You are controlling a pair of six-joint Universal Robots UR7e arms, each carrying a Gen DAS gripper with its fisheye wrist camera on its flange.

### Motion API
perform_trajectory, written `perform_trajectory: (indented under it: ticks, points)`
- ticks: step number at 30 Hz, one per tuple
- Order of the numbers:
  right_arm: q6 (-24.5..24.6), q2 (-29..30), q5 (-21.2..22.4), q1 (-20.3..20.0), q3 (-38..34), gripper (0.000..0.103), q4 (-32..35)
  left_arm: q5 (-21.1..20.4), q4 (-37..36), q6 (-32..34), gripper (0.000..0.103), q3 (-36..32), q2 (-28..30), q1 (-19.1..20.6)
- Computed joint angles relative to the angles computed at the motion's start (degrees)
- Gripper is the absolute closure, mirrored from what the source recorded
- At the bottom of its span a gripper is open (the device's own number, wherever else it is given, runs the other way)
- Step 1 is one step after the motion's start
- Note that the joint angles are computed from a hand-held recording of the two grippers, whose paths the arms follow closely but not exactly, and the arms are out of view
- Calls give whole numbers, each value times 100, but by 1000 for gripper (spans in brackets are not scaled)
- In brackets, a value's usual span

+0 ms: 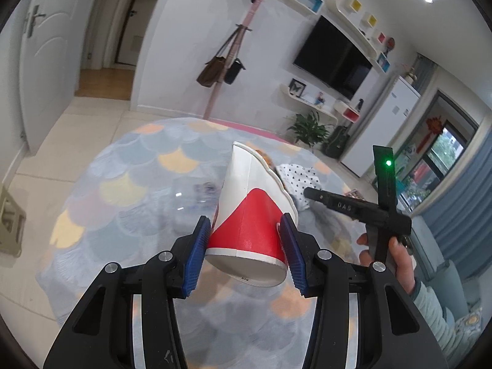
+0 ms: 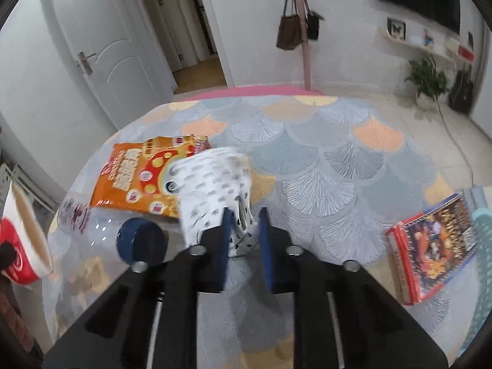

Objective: Collect trash
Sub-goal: 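Grasp the red-and-white cup with the left gripper while the right grasps the dotted bag, then carry both items over the blue basket and open both grippers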

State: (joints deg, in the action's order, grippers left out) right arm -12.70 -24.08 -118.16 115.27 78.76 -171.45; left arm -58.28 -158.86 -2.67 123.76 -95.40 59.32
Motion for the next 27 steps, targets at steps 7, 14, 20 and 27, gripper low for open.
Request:
perform_trajectory:
  ticks: [7, 14, 20, 27]
  points:
    - [-353, -427, -41, 165, 749, 95, -922, -123, -229, 164, 58, -110, 374, -179]
    - [-566, -1056, -305, 239, 1503, 95, -1869, -328, -493, 397, 58, -303, 899, -496]
    - [-811, -1583, -783, 175, 2100, 95, -2732, -558, -726, 585, 57, -564, 1554, -760]
    - [-840, -2264, -1213, -134, 2753, 95, -3513, -895, -841, 787, 57, -1146, 2575, -969]
